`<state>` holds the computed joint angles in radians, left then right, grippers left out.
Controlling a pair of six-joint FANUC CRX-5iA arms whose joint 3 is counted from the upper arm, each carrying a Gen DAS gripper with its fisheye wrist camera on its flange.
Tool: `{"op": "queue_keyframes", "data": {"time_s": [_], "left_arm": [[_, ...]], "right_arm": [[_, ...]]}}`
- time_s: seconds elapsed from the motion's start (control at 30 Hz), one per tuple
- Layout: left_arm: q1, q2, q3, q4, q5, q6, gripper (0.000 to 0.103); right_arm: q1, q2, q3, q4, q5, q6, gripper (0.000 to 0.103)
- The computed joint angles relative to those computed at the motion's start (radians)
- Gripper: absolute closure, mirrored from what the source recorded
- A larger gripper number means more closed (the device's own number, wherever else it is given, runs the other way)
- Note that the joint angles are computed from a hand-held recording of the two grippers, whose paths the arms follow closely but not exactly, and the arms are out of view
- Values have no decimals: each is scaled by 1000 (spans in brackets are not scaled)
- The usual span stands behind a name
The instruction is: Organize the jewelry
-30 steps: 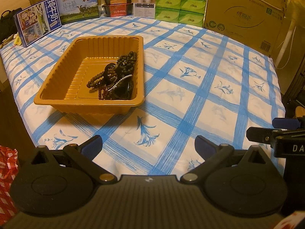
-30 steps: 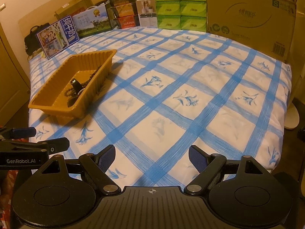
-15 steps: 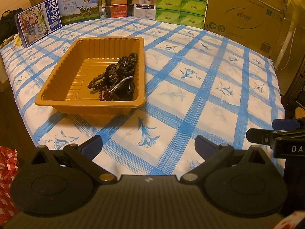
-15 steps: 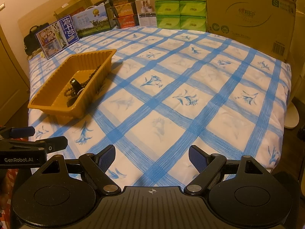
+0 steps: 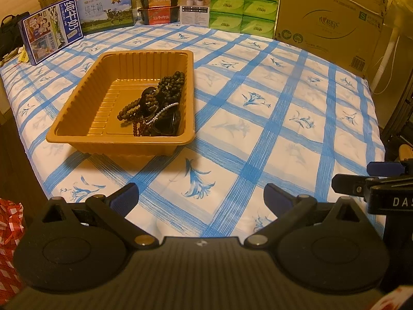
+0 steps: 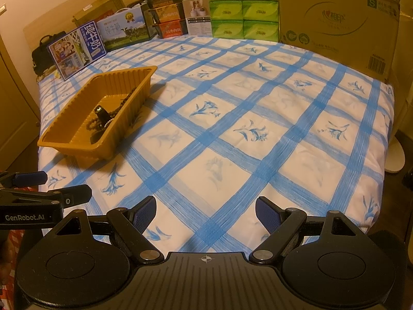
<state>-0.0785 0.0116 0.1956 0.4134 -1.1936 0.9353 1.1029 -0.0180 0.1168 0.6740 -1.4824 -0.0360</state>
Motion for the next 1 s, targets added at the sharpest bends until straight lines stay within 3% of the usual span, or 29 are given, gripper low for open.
{"op": "queue_keyframes", "data": {"time_s": [1.0], "left_arm": [[1, -8, -15, 5, 6, -7, 1]], "right_arm": [[5, 0, -8, -2, 2, -11, 19]]}}
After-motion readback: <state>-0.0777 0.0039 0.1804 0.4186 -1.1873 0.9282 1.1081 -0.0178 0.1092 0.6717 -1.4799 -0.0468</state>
